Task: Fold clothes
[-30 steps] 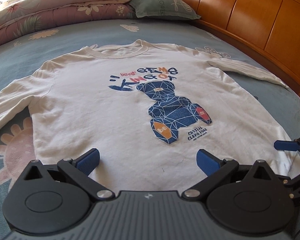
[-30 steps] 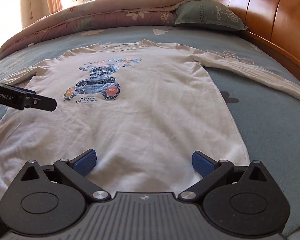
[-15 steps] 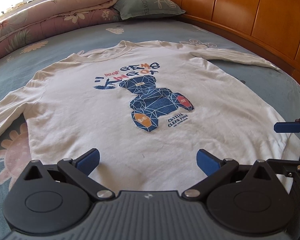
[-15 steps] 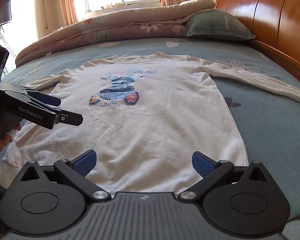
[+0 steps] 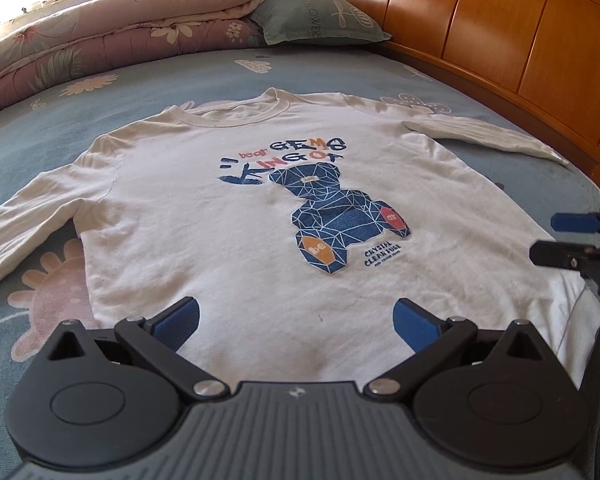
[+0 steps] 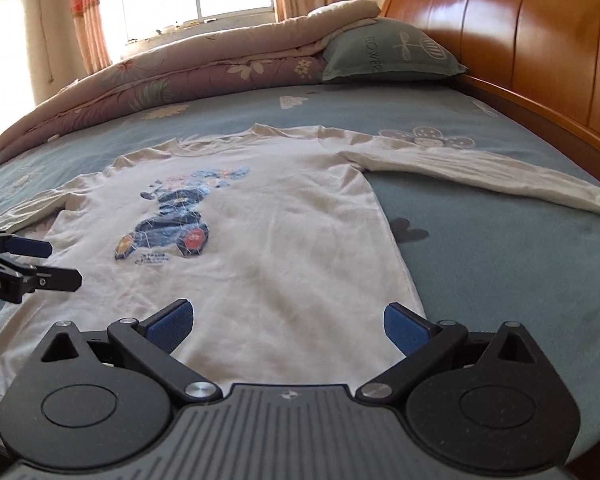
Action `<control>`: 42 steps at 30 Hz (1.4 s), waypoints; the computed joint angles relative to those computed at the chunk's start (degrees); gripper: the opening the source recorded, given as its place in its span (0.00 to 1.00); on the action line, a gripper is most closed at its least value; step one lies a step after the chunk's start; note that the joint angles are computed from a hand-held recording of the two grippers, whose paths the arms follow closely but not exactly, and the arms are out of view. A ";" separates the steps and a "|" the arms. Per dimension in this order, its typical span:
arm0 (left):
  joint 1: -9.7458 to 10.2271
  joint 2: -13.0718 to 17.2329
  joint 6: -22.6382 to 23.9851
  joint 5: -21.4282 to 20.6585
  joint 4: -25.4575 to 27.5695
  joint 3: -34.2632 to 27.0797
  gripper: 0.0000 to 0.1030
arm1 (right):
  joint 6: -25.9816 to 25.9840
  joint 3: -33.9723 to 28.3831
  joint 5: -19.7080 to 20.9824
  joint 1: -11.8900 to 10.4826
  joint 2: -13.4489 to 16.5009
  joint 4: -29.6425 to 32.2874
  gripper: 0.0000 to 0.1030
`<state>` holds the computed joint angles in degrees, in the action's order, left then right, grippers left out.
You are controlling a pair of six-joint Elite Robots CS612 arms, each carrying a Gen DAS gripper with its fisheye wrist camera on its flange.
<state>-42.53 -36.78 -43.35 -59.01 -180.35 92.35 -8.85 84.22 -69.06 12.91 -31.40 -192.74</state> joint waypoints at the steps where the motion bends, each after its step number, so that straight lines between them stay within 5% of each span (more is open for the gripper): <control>1: 0.01 -0.04 -0.17 0.18 0.14 0.06 0.99 | -0.10 -1.90 1.37 0.11 0.57 0.67 1.00; 9: 0.55 -0.70 -3.09 2.25 -0.91 1.62 0.99 | 7.12 -22.54 10.11 0.71 9.11 16.40 1.00; 14: 1.18 -0.30 -2.82 -0.02 -3.67 1.66 0.99 | 4.61 -30.52 11.45 0.94 13.36 25.93 1.00; 19: 1.52 0.24 -1.81 -1.95 -2.95 0.65 0.99 | 2.29 -31.94 9.04 0.17 14.64 23.28 1.00; 22: 1.70 0.51 -1.49 -3.05 -2.31 0.12 0.99 | 5.27 -33.48 5.47 -0.21 15.40 22.84 1.00; 26: 1.69 0.65 -0.61 -4.02 -1.29 -0.40 0.99 | 8.24 -34.57 7.85 -0.58 15.45 24.19 1.00; 32: 1.81 1.21 2.69 -6.87 -3.20 -0.81 0.99 | 3.95 -39.20 12.57 0.26 16.90 30.48 1.00; 35: 1.81 1.38 3.08 -6.55 -2.39 -1.15 0.99 | 1.29 -40.34 7.56 0.97 17.67 31.62 1.00; 38: 1.79 1.02 1.98 -5.80 -2.24 -0.69 0.99 | 6.69 -38.16 -2.89 1.72 16.79 25.45 1.00; 42: 1.60 0.03 -0.17 -3.34 -0.70 0.28 0.99 | 7.79 -31.88 1.94 0.81 12.84 24.66 1.00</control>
<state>-40.93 -36.75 -43.51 -62.35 -181.05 92.62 -1.06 52.34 -67.13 13.72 -18.56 -168.08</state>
